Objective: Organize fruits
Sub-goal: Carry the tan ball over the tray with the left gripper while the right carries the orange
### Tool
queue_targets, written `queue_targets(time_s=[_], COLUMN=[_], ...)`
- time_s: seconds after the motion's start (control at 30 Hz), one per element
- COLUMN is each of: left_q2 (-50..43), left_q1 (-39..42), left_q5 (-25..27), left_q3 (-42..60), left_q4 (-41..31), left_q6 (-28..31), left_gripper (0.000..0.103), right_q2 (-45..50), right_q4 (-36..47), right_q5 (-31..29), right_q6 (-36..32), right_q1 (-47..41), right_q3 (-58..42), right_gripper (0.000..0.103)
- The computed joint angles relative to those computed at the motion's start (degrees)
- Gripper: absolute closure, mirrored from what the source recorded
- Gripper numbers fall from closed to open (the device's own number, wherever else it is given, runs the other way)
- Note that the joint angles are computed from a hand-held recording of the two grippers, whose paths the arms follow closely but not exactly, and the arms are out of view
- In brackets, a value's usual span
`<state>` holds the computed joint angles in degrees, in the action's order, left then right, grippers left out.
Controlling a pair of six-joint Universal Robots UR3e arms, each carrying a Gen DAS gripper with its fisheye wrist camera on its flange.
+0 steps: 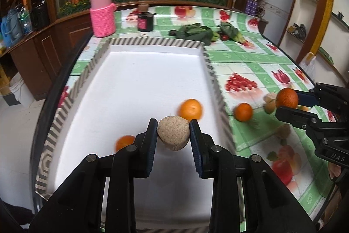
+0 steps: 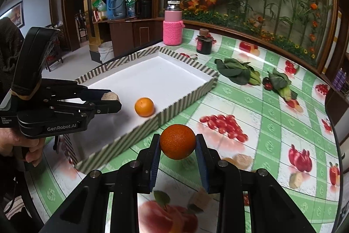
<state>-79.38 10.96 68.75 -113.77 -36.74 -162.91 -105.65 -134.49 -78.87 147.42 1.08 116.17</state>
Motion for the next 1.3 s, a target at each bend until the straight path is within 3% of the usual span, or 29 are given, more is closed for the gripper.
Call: queue_targets(time_s=[0.67, 1.07, 1.3], left_q2=[-5.83, -12.49, -13.51], left_q1=[3.48, -0.18, 0.04], left_q5=[5.47, 10.73, 10.76], left_q3=[5.18, 9.94, 9.87], left_q4=[-0.87, 0.0, 0.07], left_q6=[0.53, -2.46, -3.2], left_gripper=[0.075, 0.075, 0.075], right_q2=[20.21, 22.46, 22.87], right_q4=[-12.97, -17.27, -16.36], right_q5=[4.8, 3.46, 2.92], right_q6=[11.34, 10.77, 11.13], right_q1=[10.61, 12.52, 12.53], right_q3=[-5.71, -2.34, -2.94], right_gripper=[0.073, 0.072, 0.072])
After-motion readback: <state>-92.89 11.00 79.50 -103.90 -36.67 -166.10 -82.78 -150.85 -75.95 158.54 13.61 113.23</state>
